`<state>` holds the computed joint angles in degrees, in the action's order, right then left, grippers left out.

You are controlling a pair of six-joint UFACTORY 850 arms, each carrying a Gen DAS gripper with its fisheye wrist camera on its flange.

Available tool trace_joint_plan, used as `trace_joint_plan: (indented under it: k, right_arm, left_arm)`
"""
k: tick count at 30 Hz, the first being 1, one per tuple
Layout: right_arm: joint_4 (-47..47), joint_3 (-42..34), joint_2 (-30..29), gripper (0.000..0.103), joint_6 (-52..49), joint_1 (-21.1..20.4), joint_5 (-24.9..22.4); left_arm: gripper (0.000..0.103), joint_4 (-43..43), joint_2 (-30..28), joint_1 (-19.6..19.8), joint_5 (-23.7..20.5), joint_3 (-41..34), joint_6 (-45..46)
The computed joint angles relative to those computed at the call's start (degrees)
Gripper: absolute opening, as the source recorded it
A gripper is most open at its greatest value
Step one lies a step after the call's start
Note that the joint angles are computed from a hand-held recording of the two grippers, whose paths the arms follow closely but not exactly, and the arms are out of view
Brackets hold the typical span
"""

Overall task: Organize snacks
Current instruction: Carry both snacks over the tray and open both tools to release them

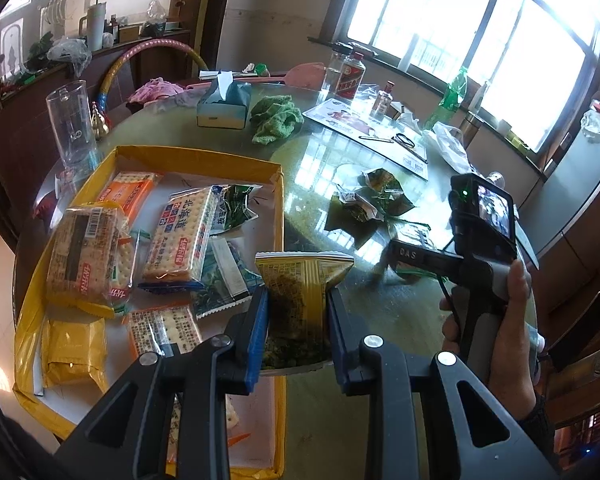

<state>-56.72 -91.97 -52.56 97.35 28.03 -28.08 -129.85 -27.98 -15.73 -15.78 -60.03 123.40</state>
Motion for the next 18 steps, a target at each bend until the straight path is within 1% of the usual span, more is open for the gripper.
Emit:
trace_joint_plan:
  k: [4,6,9,13,15,18]
  right_arm:
    - [-4.4,5.3,3.1,0.076,6.3,0.7,3.5]
    - [-9.1,9.0,5.2,0.076,12.5,1.4,5.6]
    - [-16.7,13.3,7.8,0.076,21.7,2.8,7.2]
    - [-28.0,18.5,11.1,0.076,34.7,4.8,7.8]
    - [-34.0,21.2,13.1,0.076,41.3,5.9,7.1]
    - [-40.9,24.1,16.0,0.076,48.4,7.6,5.9]
  left_arm:
    - [0.028,-1.1,0.4,-0.2,0.1,0.8,1.2]
    - [0.028,-0.9,0.7,-0.2,-0.1,1.4,1.1]
    - [0.028,-1.2,1.2,-0.2,0.0,2.3,1.7]
    - [0.028,-0.1,1.8,0.3,-0.7,3.8,0.7]
    - [0.028,2.2,2.1,0.8,-1.3,4.3,-1.7]
    - [0.028,4.7,2.9,1.9,-2.1,5.1,-3.9]
